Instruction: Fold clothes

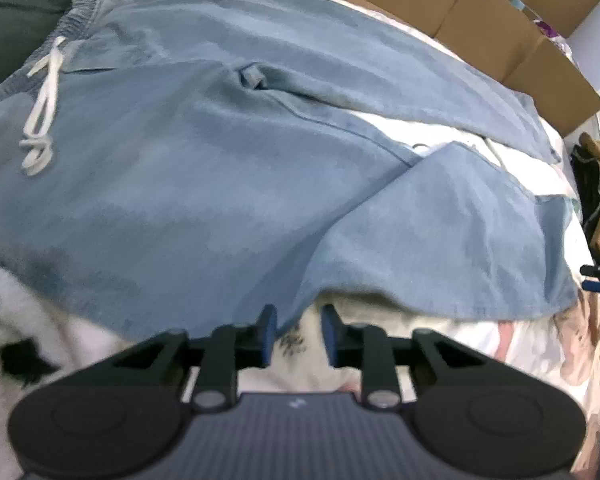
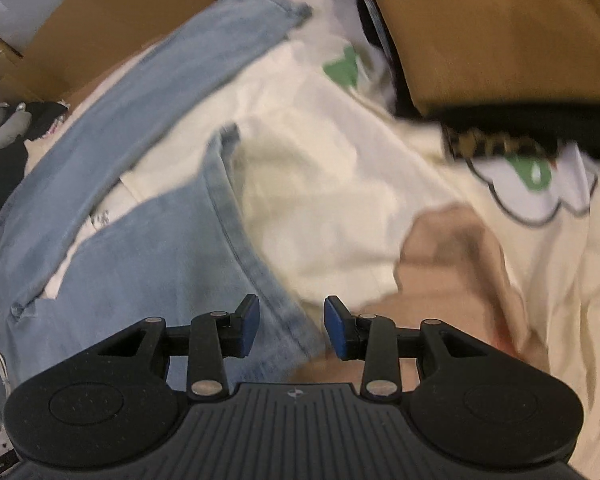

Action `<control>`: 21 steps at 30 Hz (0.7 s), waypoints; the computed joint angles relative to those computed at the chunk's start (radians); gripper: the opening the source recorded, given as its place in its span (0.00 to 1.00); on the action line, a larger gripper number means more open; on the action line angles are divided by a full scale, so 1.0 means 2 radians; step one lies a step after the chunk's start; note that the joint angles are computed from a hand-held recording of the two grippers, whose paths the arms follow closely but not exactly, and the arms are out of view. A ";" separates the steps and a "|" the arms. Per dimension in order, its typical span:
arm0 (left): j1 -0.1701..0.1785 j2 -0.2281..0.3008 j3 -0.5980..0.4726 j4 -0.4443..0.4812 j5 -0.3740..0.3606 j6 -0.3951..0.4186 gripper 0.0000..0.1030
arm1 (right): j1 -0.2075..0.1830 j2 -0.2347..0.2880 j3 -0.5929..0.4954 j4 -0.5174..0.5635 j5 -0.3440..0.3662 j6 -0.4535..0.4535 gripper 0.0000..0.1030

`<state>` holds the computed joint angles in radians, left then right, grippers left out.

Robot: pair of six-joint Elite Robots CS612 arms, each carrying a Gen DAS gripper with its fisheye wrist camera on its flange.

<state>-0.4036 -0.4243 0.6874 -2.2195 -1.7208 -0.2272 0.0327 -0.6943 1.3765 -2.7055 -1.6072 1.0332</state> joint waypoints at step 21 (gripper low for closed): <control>0.004 -0.048 0.060 0.004 0.093 -0.047 0.51 | 0.002 0.018 0.053 -0.219 0.011 0.164 0.41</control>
<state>-0.3953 -0.5204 0.8072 -2.2120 -1.5345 -0.3220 0.0362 -0.6589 1.4817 -3.1438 -1.5853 1.3604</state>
